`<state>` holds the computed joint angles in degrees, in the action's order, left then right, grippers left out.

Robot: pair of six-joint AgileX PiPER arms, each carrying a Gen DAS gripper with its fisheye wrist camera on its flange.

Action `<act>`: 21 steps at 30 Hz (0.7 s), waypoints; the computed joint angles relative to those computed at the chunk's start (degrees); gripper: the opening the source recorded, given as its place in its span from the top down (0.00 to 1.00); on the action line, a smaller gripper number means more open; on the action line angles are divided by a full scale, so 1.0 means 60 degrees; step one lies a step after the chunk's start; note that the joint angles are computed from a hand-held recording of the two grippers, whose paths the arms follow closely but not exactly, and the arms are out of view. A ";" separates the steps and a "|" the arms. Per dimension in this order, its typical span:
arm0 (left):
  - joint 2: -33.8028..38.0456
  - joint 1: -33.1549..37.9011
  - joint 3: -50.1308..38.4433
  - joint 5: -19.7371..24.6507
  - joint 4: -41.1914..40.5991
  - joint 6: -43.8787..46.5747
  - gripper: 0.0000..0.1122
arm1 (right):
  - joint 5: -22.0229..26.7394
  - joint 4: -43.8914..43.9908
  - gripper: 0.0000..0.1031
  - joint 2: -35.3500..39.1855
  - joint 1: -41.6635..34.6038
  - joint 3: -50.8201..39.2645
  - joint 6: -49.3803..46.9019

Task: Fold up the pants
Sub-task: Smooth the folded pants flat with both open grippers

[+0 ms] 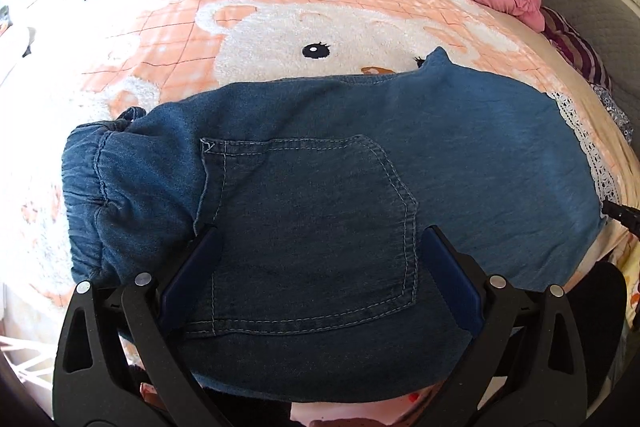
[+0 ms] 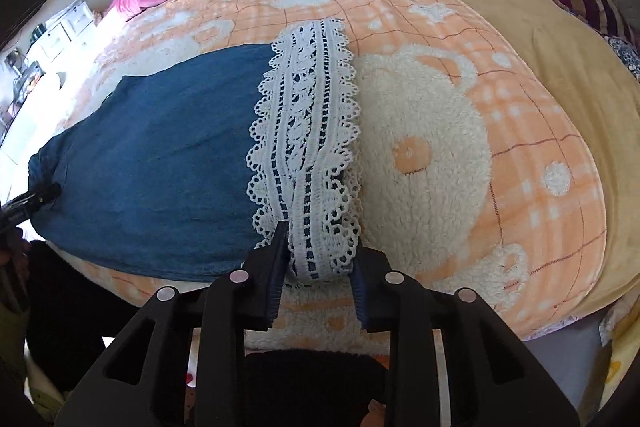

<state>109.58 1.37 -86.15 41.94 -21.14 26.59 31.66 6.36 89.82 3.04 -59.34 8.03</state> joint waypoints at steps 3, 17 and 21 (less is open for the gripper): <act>-0.0116 -0.0071 0.0081 -0.0053 0.0083 -0.0127 0.17 | 0.0081 -0.0475 0.52 -0.0227 -0.0009 0.0097 0.0576; -0.0689 -0.1064 -0.0108 0.0364 -0.0364 -0.0044 0.17 | -0.0453 -0.1726 0.36 -0.0418 0.1835 -0.0741 0.2269; -0.0521 -0.1418 -0.0044 0.0192 0.0139 -0.0476 0.17 | -0.0200 -0.2245 0.32 0.0707 0.2566 -0.1590 0.2992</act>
<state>106.45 -7.14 -86.42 43.09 -20.30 23.73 30.46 -7.11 94.06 18.44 -68.88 25.98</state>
